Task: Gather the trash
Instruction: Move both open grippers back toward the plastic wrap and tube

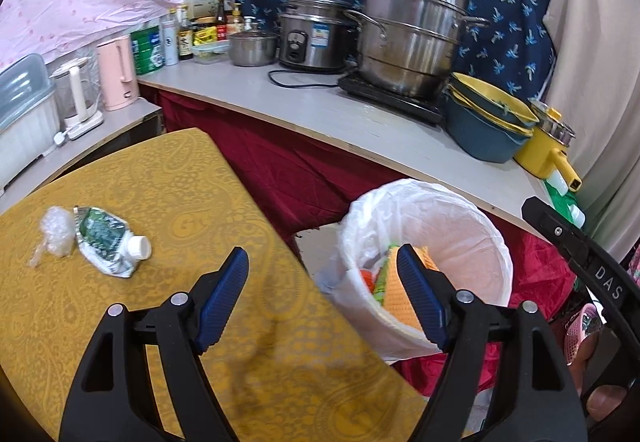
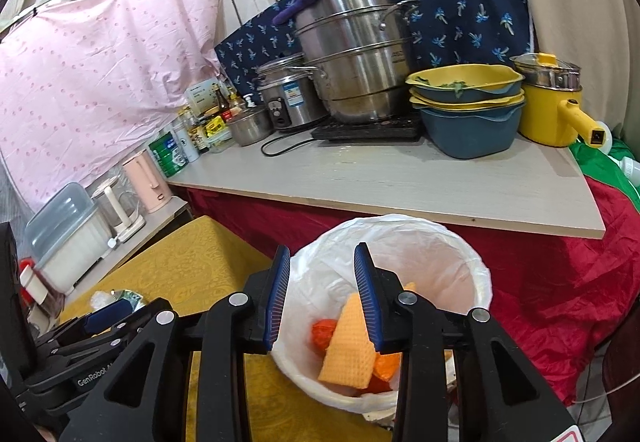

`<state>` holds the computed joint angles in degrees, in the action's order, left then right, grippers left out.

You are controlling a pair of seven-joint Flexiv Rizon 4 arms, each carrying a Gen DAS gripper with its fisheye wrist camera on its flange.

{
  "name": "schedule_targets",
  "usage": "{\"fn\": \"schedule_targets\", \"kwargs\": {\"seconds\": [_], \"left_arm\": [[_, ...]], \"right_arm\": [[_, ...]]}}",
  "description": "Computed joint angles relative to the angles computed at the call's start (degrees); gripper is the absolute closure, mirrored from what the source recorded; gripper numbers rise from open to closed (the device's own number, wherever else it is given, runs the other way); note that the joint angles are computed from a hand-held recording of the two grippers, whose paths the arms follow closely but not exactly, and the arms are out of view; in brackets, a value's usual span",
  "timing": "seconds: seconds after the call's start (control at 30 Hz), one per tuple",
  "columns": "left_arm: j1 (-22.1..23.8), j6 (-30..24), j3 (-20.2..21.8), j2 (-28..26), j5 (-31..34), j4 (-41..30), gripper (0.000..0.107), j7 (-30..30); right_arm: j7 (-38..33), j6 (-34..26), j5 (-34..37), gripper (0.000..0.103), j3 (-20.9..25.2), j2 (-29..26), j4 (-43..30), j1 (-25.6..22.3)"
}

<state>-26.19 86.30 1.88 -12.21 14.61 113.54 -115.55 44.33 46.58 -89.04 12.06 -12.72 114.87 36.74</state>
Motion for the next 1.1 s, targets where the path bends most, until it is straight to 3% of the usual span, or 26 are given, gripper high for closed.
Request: {"fn": "schedule_targets", "kwargs": {"seconds": [0.47,0.8,1.0,1.1], "left_arm": [[9.42,2.69,0.73,6.89,-2.63,9.98,0.033,3.67],[17.65,5.14,1.21,8.47,-7.46,15.56,0.033,9.41],[22.43,8.19,-0.34,7.01,-16.49,18.35,0.033,17.92],[26.23,10.47,-3.93,5.69,-23.14,19.60,0.033,23.83]], "right_arm": [[-8.30,4.27,2.08,0.070,-3.30,-11.56,-14.45,7.50],[-18.38,10.85,9.98,0.070,-8.38,-23.06,-28.65,13.86],[-27.84,13.67,19.70,0.070,-10.09,-31.87,-39.31,16.49],[-33.50,13.77,25.18,0.070,-10.23,-36.45,-45.19,17.33]]}}
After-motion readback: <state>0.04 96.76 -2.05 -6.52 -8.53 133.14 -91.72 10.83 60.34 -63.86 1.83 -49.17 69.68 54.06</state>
